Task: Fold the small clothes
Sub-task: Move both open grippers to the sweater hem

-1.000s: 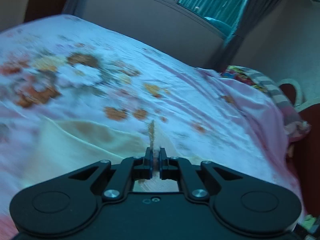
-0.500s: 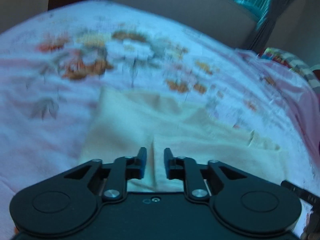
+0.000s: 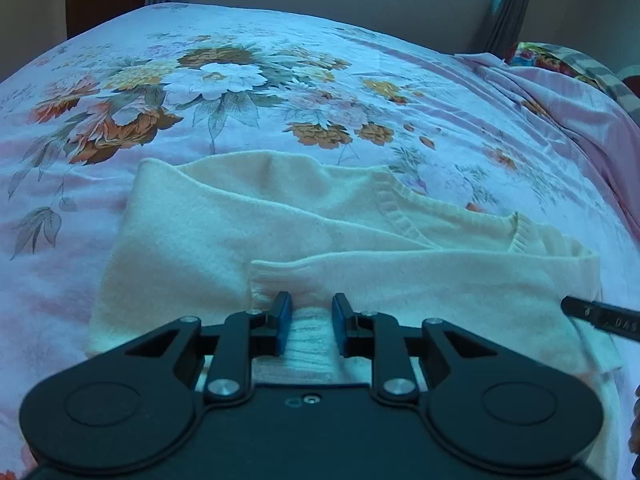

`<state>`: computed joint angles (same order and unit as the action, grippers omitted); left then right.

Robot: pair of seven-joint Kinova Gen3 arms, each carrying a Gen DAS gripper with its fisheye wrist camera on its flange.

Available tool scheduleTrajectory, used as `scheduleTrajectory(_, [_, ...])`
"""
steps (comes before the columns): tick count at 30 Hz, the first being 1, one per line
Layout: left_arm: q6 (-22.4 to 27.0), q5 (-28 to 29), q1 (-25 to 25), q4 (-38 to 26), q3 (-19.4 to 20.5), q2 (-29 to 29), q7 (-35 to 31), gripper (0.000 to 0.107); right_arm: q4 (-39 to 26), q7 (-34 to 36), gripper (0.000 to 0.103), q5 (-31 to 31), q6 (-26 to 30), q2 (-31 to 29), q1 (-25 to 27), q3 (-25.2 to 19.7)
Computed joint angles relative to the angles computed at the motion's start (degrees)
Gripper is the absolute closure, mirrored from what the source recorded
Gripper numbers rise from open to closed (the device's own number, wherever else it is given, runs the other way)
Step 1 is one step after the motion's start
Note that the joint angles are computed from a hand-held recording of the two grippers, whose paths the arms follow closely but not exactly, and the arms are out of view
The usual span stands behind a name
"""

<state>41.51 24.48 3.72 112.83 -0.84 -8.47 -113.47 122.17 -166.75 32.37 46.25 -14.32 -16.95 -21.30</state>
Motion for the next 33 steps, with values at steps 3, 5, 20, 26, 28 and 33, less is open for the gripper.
scheduleTrajectory(3, [2.36, 0.86, -0.2, 0.55, -1.51, -1.66, -2.33, 0.087, 1.36, -2.79, 0.039, -0.13, -0.8, -3.97, -0.5, -3.11])
scheduleTrajectory(5, [2.33, 0.25, -0.31, 1.61, -1.53, -3.02, -3.05, 0.087, 0.47, -1.44, 0.039, -1.71, 2.3, -2.39, -2.04, -4.93])
scheduleTrajectory(20, [8.94, -7.64, 2.23, 2.49, -1.47, -14.4, 1.98, 0.083, -2.64, -8.54, 0.039, -8.35, 10.71, -9.35, -4.4, -17.36])
scheduleTrajectory(26, [13.27, -8.8, 2.8, 4.85, -3.57, -19.39, 1.2, 0.083, -3.66, -11.21, 0.039, -13.92, 14.34, -11.96, -2.2, -26.28])
scheduleTrajectory(28, [15.26, -9.61, 2.42, 5.76, -4.09, -21.22, 1.37, 0.081, -4.08, -11.66, 0.039, -16.14, 15.24, -13.17, -1.01, -29.03])
scheduleTrajectory(33, [20.4, -11.96, 2.0, 8.66, -7.16, -26.77, -0.64, 0.08, -6.52, -11.05, 0.039, -21.21, 19.14, -16.06, 3.08, -36.68])
